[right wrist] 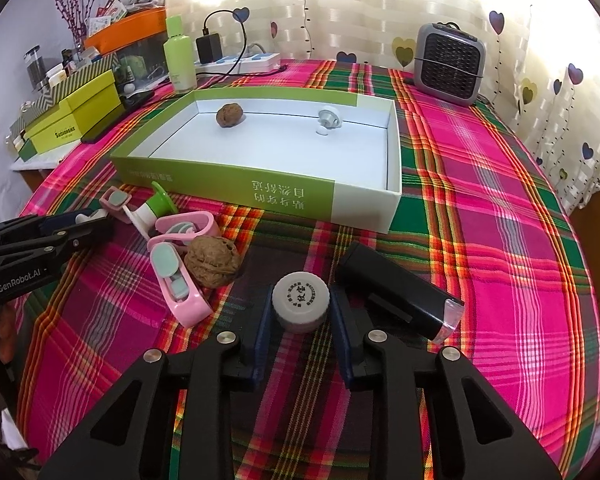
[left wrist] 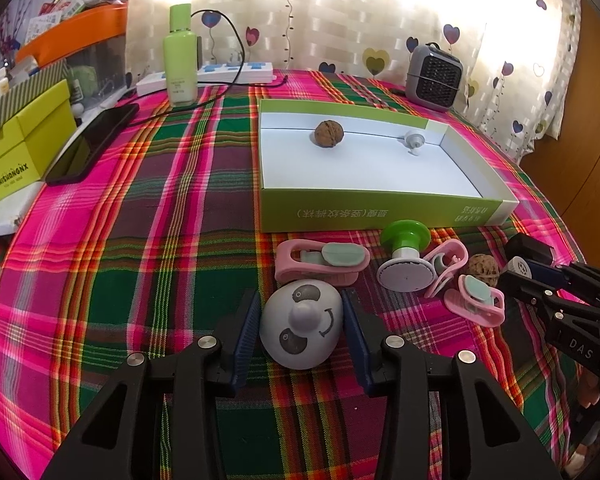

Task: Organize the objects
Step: 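Grasp the white round jar with the right gripper while the left grasps the panda toy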

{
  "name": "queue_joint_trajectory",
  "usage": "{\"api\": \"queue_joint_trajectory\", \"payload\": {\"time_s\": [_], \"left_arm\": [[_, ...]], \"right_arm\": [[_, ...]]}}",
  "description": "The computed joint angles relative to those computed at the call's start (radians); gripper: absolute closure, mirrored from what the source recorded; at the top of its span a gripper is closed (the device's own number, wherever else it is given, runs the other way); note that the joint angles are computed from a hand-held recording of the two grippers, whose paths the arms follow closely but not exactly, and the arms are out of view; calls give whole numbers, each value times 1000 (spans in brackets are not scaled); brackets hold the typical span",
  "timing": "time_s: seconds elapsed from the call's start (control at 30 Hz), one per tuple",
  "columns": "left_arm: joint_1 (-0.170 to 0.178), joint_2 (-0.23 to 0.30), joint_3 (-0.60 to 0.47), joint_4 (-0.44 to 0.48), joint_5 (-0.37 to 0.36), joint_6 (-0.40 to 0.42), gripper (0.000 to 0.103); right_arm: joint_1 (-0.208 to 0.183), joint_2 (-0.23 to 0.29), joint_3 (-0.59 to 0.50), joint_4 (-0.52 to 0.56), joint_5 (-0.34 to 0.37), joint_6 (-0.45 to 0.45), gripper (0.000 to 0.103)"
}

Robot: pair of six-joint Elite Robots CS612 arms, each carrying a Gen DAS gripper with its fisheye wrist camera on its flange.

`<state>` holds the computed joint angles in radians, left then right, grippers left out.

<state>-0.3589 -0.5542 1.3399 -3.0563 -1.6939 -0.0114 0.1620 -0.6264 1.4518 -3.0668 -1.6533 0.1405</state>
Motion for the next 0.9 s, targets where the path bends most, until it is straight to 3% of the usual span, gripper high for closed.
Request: {"api": "queue_joint_trajectory", "payload": {"time_s": [0.9], "left_arm": [[-4, -17, 22, -34, -11, 7, 64]], "right_arm": [[3, -8, 13, -50, 11, 8, 75]]}}
